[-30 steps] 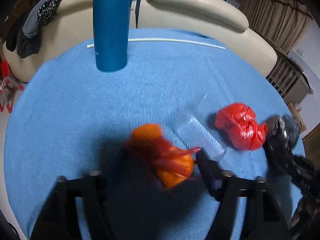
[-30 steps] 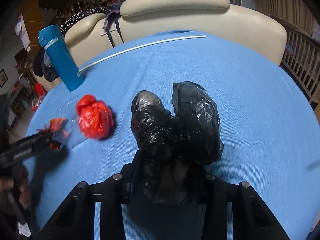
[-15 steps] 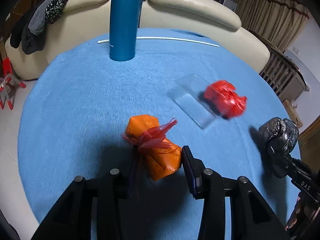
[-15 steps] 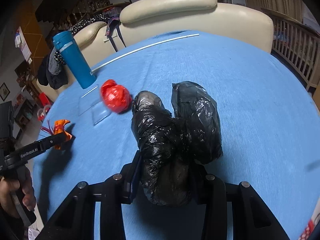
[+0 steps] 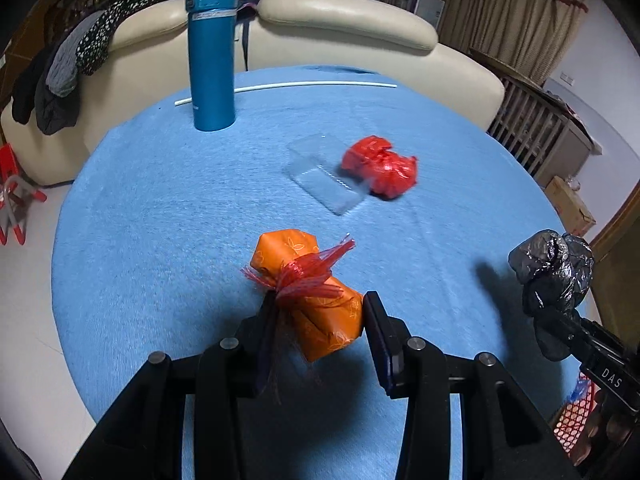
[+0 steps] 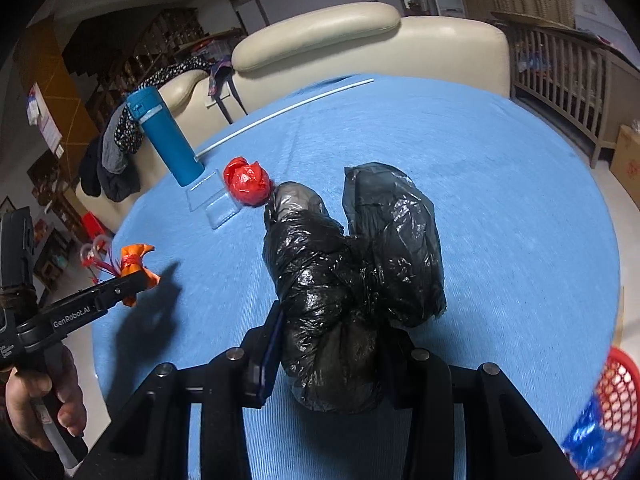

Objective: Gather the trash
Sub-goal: 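Grasp the black plastic bags with the right gripper while the left gripper grasps the orange bundle, then carry the black bags and orange bundle to the red basket and release both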

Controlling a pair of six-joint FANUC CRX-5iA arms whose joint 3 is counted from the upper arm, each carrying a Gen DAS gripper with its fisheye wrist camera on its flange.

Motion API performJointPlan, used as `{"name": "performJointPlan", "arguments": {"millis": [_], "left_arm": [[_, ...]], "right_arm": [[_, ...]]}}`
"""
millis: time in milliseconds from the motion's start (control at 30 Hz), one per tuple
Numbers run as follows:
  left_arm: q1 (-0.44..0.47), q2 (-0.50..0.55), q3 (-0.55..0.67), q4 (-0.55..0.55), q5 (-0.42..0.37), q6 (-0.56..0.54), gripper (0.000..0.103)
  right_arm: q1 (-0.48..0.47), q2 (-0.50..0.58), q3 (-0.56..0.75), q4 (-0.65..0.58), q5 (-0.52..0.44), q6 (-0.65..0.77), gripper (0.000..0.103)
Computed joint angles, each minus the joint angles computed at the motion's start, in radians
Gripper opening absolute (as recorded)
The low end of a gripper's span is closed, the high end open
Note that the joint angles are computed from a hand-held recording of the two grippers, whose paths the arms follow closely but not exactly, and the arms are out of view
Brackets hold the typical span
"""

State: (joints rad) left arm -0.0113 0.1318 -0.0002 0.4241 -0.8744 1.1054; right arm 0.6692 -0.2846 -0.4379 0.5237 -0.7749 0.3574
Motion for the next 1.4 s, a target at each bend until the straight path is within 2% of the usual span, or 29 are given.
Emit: {"name": "performJointPlan", "arguments": {"millis": [733,1400], "left_arm": [[-0.047,-0.150,-0.111,-0.038,0.039,-0.042,0.043],[-0.078,-0.188,-0.120,-0.072,0.050,-0.045,0.043]], "right_arm": [[0.122,-0.166,-0.155,0.178,-0.039,-0.293,0.043],[0.164,-0.239,-0.220,0.236,-0.055,-0.405,0.043]]}}
